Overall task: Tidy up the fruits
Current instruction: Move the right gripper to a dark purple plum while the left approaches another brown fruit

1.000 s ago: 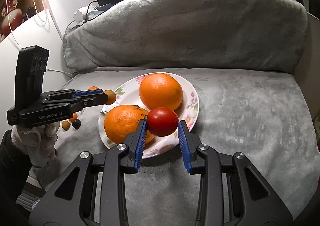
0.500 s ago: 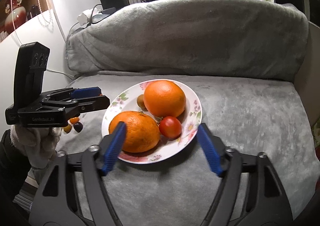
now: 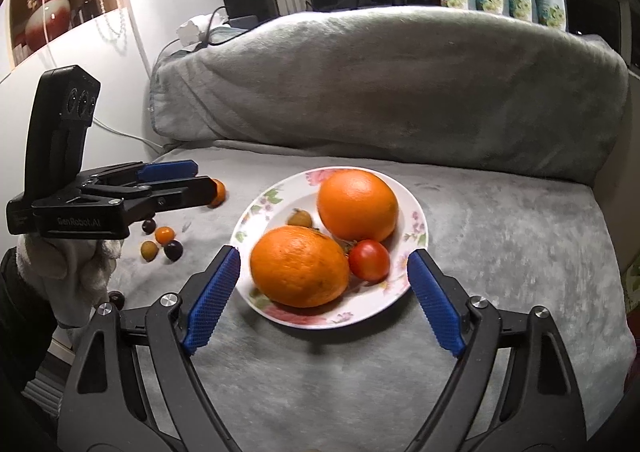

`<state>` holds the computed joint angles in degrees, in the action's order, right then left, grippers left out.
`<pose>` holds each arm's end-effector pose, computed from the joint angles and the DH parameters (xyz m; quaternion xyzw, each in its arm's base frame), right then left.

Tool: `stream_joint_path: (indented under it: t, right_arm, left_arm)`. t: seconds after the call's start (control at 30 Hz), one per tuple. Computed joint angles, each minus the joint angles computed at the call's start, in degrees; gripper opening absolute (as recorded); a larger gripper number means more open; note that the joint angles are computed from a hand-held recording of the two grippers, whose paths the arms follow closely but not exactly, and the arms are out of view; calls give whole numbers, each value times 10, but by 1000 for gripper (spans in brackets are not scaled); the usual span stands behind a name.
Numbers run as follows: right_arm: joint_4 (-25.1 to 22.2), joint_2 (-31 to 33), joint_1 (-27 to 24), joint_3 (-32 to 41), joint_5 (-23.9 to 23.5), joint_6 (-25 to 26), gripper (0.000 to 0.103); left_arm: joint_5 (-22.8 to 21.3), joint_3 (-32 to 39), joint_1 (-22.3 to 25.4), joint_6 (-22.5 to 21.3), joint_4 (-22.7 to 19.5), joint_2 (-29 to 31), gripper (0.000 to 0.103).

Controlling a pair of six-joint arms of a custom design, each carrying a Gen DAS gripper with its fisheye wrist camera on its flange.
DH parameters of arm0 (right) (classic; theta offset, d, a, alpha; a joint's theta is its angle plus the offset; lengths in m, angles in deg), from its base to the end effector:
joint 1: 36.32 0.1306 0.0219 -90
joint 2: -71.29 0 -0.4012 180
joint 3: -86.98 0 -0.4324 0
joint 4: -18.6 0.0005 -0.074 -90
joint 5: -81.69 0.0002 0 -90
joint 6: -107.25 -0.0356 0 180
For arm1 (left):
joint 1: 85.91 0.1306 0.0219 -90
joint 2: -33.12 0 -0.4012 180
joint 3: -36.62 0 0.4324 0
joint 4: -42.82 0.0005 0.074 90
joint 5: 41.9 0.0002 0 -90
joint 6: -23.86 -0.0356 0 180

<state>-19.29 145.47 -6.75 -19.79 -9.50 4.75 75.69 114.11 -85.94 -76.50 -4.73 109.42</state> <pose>0.3740 0.2125 0.4405 -0.1383 0.8913 0.1637 0.3996 0.4319 -0.0172 0.4528 0.1699 0.8898 -0.1880 0.3794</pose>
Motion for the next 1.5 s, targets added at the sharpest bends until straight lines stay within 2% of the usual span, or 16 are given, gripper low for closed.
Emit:
stream_joint_path:
  t: [0.13,0.37,0.7,0.93,1.07,1.13,1.27,1.33,1.5]
  right_arm:
    - [8,0,11,5,4,0,88]
    - [30,14,34,19,-15,6,88]
    - [11,66,68,70,-48,16,89]
    - [-17,121,91,121,-74,24,89]
    - [-32,153,96,147,-94,9,89]
    - [-36,164,97,155,-108,0,82]
    - [-46,186,99,166,-138,-25,73]
    - [-51,197,101,172,-149,-32,62]
    - [-70,230,104,189,-172,-45,49]
  left_arm:
    - [0,-10,28,-7,2,-19,80]
    - [-7,-23,100,-17,0,-44,80]
    - [-1,-40,198,-15,-5,-50,80]
    - [12,-72,223,-18,-9,-68,80]
    - [24,-86,227,-22,-14,-76,79]
    - [31,-93,226,-28,-19,-81,75]
    - [41,-98,220,-46,-36,-80,68]
    - [45,-99,215,-57,-48,-78,61]
    - [43,-102,197,-89,-67,-75,48]
